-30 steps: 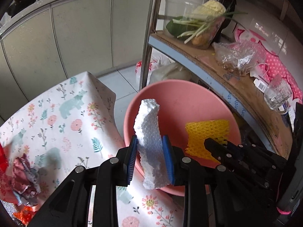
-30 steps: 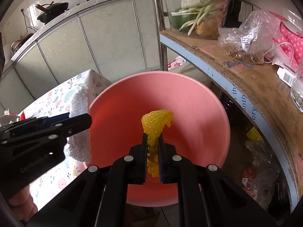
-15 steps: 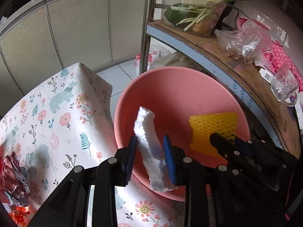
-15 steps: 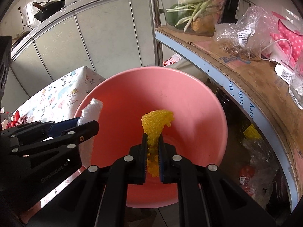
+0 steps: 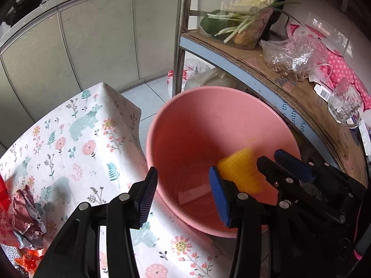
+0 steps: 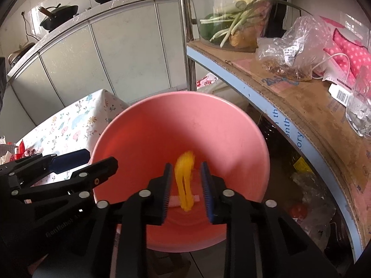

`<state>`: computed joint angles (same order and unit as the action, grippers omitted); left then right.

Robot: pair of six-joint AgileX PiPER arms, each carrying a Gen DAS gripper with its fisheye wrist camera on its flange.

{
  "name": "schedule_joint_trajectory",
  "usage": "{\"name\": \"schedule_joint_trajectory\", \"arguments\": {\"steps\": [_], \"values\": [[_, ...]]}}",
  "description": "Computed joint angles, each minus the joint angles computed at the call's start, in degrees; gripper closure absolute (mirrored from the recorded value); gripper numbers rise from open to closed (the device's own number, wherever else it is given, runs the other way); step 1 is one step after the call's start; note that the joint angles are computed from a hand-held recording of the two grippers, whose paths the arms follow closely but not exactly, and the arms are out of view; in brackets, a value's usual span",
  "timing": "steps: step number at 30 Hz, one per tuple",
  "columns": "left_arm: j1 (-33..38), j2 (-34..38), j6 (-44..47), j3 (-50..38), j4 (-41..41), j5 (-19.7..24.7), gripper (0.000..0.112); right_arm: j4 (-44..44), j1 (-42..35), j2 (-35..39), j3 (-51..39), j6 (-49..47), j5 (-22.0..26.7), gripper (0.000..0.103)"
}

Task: Collect trash
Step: 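Open the right gripper over the basin while the left gripper releases the foam into it, then move both grippers back to the table toward the clear plastic bag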

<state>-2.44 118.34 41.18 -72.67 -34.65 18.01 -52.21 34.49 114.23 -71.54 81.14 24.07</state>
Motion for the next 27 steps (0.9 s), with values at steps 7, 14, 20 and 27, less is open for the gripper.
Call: {"name": "schedule_joint_trajectory", "arguments": {"steps": [7,14,20,27], "values": [[1.7,-3.5,3.6,2.7,-3.7,-0.1,0.066,-2.6,1.3,-1.6,0.6,2.1,0.9,0.070],[3.6,-8.2,8.5,6.6,-8.6,0.0,0.065,-5.1,2.7,-3.6,1.3,4.3,2.4,0.065],[5.3,-12.6,14.5,10.5,-14.3,0.0,0.065,-7.6,4.5,-5.6,2.1,6.4,4.1,0.062],[7.7,-18.2,22.2,15.7,-20.9,0.8,0.058,-10.0,7.2,-7.3,2.7,8.5,6.0,0.062]]}}
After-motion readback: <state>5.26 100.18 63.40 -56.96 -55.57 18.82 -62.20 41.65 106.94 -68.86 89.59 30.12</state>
